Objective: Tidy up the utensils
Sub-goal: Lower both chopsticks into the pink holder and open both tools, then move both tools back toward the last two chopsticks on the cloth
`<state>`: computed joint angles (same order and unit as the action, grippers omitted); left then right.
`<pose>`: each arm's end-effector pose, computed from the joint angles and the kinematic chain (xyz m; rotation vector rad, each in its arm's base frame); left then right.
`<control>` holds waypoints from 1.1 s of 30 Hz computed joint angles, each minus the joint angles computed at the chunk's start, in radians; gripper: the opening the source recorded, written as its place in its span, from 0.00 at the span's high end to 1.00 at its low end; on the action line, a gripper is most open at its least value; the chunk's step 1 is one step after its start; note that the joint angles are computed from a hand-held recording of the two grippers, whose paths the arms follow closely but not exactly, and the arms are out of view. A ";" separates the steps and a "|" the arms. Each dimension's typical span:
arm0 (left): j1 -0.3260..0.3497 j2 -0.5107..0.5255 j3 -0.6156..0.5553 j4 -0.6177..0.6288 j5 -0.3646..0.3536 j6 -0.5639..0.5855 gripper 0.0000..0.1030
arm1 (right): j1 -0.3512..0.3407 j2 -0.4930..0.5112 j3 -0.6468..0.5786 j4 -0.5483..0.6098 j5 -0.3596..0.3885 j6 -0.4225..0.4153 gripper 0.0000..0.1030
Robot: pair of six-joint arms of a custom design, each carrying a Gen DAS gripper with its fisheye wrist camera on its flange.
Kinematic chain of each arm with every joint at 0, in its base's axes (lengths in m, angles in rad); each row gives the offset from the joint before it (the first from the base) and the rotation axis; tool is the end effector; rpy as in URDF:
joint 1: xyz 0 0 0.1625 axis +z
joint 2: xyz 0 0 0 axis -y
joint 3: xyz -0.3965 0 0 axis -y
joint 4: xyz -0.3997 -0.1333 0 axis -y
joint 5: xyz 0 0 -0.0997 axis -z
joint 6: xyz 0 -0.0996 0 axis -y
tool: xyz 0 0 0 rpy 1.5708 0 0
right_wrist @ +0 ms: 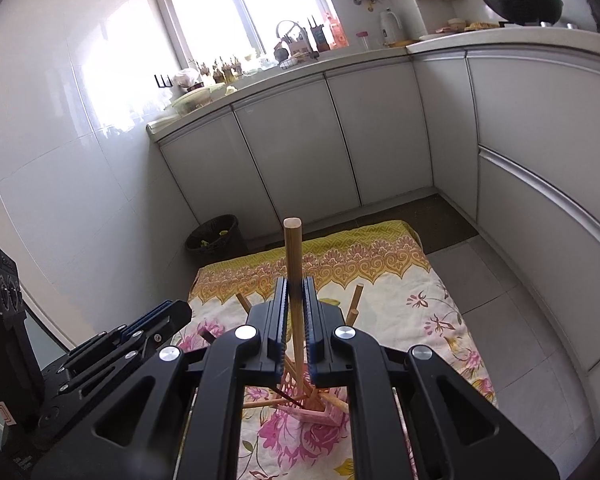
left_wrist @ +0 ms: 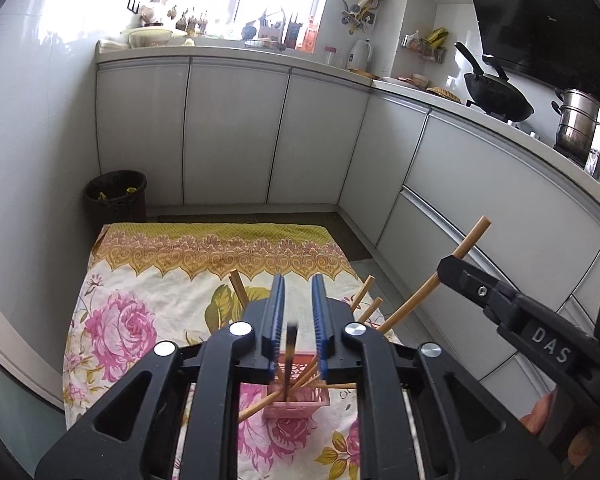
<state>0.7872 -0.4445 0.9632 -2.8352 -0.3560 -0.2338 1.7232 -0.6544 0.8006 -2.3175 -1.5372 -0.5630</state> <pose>-0.4054 -0.7280 0.1770 0.0197 2.0843 -1.3680 0.2639 -0.8179 0.3198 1.0360 -2.7283 0.8946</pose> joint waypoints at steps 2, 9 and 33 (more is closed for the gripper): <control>-0.003 -0.006 0.010 -0.020 -0.002 0.003 0.81 | -0.002 0.017 -0.025 0.020 -0.007 0.019 0.92; -0.035 -0.002 0.005 -0.143 0.020 0.092 0.80 | 0.000 0.008 -0.023 0.013 0.009 0.032 0.90; -0.197 0.046 0.032 -0.633 0.214 0.487 0.12 | -0.040 -0.275 0.348 -0.232 0.080 0.076 0.10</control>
<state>0.5898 -0.3987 0.9948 -3.4678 -0.1420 0.2531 1.6837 -0.9290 1.1483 -2.5493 -1.4568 -0.4865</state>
